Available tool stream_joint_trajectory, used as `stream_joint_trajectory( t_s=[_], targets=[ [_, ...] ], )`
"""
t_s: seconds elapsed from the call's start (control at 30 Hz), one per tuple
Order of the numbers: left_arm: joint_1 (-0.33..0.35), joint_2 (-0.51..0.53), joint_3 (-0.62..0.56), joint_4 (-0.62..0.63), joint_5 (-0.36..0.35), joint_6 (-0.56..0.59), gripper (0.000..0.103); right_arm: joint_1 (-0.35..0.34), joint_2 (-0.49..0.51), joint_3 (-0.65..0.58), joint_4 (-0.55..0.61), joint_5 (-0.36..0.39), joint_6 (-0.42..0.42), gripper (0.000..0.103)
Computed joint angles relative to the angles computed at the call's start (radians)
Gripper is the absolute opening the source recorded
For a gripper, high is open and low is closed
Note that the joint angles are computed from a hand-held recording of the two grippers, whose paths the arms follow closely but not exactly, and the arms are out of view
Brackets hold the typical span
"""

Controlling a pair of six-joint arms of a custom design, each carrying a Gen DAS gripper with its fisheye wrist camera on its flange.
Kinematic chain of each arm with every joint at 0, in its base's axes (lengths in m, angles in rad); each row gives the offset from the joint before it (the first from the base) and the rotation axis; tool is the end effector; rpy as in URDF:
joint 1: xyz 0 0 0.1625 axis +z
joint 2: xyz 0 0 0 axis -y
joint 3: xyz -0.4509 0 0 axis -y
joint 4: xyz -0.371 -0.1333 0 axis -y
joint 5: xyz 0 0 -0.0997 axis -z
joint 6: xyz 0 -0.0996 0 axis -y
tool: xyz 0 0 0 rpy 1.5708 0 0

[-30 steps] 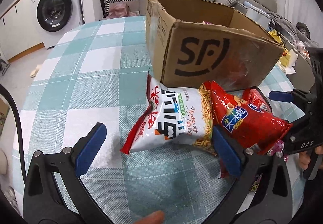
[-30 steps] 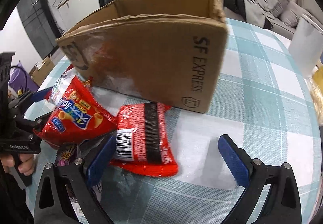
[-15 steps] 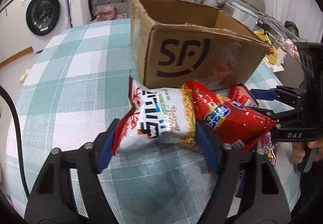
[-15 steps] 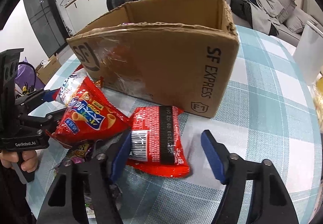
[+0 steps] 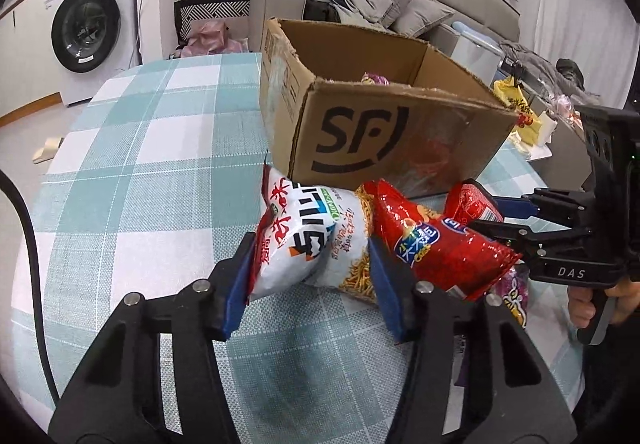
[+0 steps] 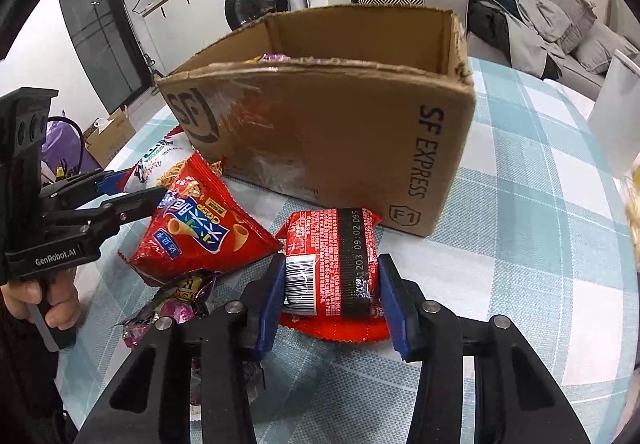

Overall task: Organize snacks
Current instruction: 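Grasp the white noodle snack bag with the left gripper while the right grasps the red noodle pack, then lift both packs and carry them over the box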

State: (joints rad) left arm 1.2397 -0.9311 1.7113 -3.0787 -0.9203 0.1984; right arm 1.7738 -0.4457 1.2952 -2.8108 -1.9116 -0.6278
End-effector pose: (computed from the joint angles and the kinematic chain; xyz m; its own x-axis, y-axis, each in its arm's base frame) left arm -0.0315 -0.6871 0.2704 -0.8183 0.0193 -0.5744 0.4121 0.7164 -0.5630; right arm 0.2552 -0.7436 0.0294 -0.6584 -0.5849 0.4737 -0.7082 0.6946 -0.1265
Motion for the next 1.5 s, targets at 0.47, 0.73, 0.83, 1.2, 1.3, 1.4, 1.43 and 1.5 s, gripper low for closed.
stream_joint_trajectory(
  t_s=[0.47, 0.73, 0.83, 1.2, 1.3, 1.4, 1.43, 1.5],
  targets=[
    [0.008, 0.040, -0.047, 0.105, 0.036, -0.041, 0.063, 0.004, -0.006, 0.008, 0.009, 0.003, 0.006, 0.045],
    [0.012, 0.028, -0.027, 0.030, -0.007, -0.001, 0.046, 0.000, 0.002, -0.020, 0.023, 0.006, 0.005, 0.045],
    [0.008, 0.018, -0.015, 0.007, -0.009, 0.007, 0.046, 0.000, -0.003, -0.014, 0.013, 0.012, 0.002, 0.045],
    [-0.019, -0.051, 0.052, -0.063, 0.003, 0.017, 0.046, 0.008, -0.071, 0.064, -0.080, 0.052, -0.010, 0.045],
    [-0.031, -0.069, 0.065, -0.083, 0.007, 0.022, 0.046, 0.009, -0.089, 0.083, -0.104, 0.070, -0.010, 0.045],
    [-0.043, -0.085, 0.078, -0.099, 0.010, 0.022, 0.046, 0.011, -0.107, 0.101, -0.123, 0.091, -0.005, 0.045],
    [-0.046, -0.090, 0.081, -0.104, 0.011, 0.022, 0.046, 0.012, -0.112, 0.108, -0.132, 0.099, -0.003, 0.045],
    [-0.054, -0.098, 0.086, -0.109, 0.012, 0.022, 0.046, 0.013, -0.117, 0.106, -0.133, 0.109, -0.001, 0.045]
  ],
)
